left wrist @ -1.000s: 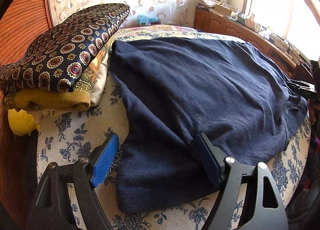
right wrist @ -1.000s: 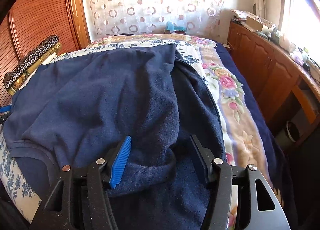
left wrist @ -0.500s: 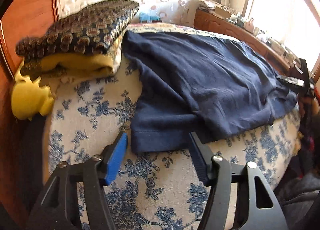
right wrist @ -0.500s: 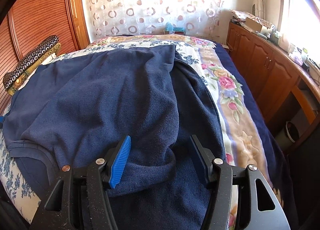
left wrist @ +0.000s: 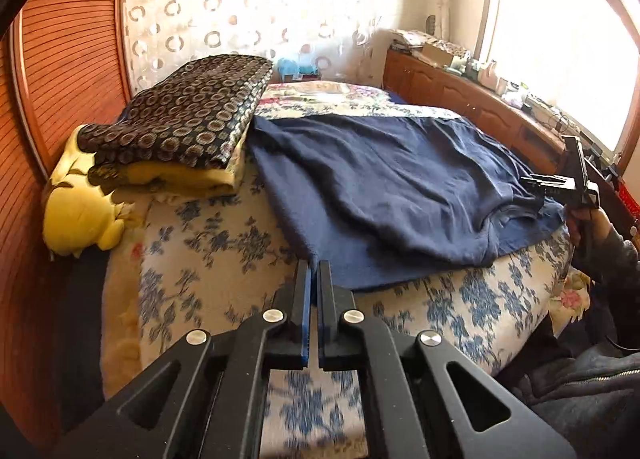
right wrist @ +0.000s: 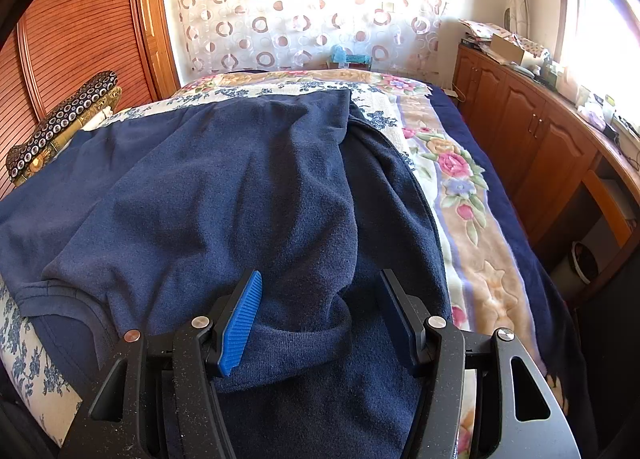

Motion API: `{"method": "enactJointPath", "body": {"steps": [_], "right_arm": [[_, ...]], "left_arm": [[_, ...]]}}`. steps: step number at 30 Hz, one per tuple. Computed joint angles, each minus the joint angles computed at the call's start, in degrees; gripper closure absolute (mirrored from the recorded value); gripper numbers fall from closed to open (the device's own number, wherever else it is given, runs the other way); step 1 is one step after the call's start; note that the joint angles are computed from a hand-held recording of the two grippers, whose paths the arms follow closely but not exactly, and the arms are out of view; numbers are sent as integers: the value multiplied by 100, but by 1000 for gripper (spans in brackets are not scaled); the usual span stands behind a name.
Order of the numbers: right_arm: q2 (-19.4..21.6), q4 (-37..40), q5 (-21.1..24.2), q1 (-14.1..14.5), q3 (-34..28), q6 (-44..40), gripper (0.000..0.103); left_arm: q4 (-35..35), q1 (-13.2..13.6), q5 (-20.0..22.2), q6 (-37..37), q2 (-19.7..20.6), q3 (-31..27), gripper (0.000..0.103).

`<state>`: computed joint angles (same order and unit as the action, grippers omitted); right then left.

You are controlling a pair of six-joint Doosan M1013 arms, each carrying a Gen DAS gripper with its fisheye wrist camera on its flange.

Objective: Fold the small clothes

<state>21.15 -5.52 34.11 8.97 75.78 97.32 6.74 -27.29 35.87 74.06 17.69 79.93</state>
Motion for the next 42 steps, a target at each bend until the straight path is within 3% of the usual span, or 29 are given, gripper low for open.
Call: {"method": "enactJointPath", "body": {"steps": [7, 9, 11, 19, 26, 28, 29, 30, 31, 33, 38, 42], "right_arm": [[1, 7, 0, 0, -1, -3, 42], [2, 8, 0, 0, -2, -4, 42], [2, 13, 1, -3, -2, -13, 42], [-12, 26, 175, 5, -46, -1, 42], [-187, 965, 298, -104, 136, -705, 43], [-207, 1206, 256, -121, 164, -913, 53], [-213, 1388, 214, -130, 176, -1063, 56], [-216, 1495, 182, -131, 184, -1169, 66], [-217, 1530, 173, -128, 186, -1223, 81], [-248, 1667, 125, -131, 220, -1367, 96], [-505, 2056, -157, -135, 457, -1739, 99], [-845, 2505, -344, -138, 797, -2178, 99]], "left_arm": [[140, -39, -21, -173, -14, 40, 97], [159, -62, -4, -160, 42, -22, 70], [55, -75, -1, -73, 119, -90, 60], [-481, -148, 295, 382, 538, -493, 59], [-670, -175, 507, 540, 794, -785, 59], [-729, -167, 471, 560, 831, -816, 62], [-784, -158, 484, 581, 852, -839, 70], [-773, -154, 513, 572, 863, -856, 81], [-748, -156, 522, 578, 874, -867, 85], [-781, -154, 433, 649, 857, -839, 94], [-936, -110, -39, 651, 622, -600, 95], [-910, -103, -79, 627, 476, -483, 95]]}}
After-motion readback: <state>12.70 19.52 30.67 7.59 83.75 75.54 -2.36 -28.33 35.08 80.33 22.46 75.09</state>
